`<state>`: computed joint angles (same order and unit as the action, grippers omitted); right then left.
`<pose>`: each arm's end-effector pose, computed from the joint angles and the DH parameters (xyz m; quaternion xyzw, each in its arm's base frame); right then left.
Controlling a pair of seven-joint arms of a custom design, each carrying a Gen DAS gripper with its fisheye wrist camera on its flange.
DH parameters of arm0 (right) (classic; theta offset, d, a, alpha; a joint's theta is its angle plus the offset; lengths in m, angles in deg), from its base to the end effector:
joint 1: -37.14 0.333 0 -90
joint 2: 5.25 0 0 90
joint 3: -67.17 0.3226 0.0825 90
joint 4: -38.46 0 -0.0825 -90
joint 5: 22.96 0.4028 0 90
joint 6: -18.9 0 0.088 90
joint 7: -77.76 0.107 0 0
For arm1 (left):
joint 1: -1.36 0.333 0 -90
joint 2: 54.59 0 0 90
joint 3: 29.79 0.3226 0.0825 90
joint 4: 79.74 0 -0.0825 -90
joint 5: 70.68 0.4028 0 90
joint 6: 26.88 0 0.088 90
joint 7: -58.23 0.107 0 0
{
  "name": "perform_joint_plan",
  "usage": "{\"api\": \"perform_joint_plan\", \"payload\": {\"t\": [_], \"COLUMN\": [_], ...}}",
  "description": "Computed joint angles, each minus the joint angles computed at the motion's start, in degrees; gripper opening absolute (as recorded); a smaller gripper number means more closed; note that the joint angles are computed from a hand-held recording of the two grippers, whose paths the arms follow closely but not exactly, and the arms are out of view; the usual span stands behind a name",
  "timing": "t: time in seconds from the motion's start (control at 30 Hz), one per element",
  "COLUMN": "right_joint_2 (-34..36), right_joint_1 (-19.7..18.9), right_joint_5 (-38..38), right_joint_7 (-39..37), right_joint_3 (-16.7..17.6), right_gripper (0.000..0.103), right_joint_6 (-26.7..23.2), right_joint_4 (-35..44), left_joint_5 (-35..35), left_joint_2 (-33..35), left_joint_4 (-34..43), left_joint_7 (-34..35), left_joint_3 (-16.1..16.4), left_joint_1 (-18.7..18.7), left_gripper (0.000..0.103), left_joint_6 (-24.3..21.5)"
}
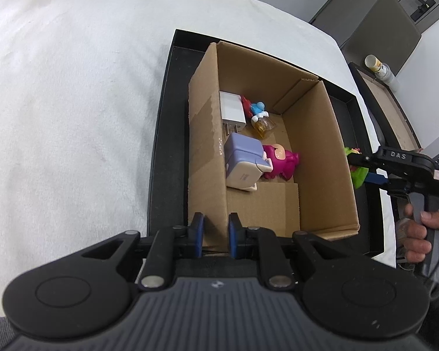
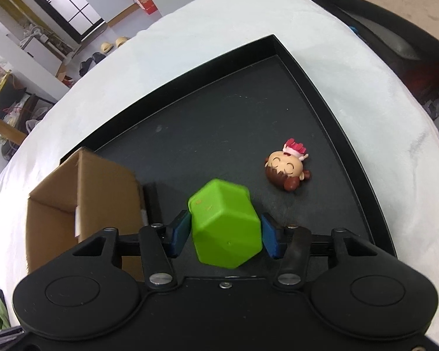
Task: Organize rigid objects
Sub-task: 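Move the right tool to the green box-shaped toy and grasp it, then carry the green toy into the box and open the right gripper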
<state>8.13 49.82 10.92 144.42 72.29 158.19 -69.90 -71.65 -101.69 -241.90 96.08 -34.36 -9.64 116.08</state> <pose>0.6262 0.1995 0.4116 -0.7790 0.5646 0.0482 0.2684 0.3354 -0.0921 0.4630 -0.8716 0.4267 -0.2307 0.0707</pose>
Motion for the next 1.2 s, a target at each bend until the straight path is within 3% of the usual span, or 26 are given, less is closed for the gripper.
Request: {"api": "perform_joint_plan", "payload": {"t": [0.37,1.2], "right_joint_2": [-4.4,-8.0], "right_joint_1": [0.7,5.4], "right_joint_5": [1.2,2.6], "right_joint_7": [-2.1,-4.3], "right_joint_3": [0.0,1.5], "right_gripper": [0.050,0.050], "right_joint_6": [-0.1,1.7], "right_joint_4": [-2.8,-0.4], "left_joint_5": [0.7,0.2], "left_joint_2": [-1.4,-3.6], "left_joint_4": [-0.5,-2.4], "left_joint_7": [-0.5,0.7], "left_joint_3": [-0.5,0.7], "left_joint_1": [-0.2,-1.1], "left_gripper": [0.014,0.013], "left_joint_6": [0.2,2.0]}}
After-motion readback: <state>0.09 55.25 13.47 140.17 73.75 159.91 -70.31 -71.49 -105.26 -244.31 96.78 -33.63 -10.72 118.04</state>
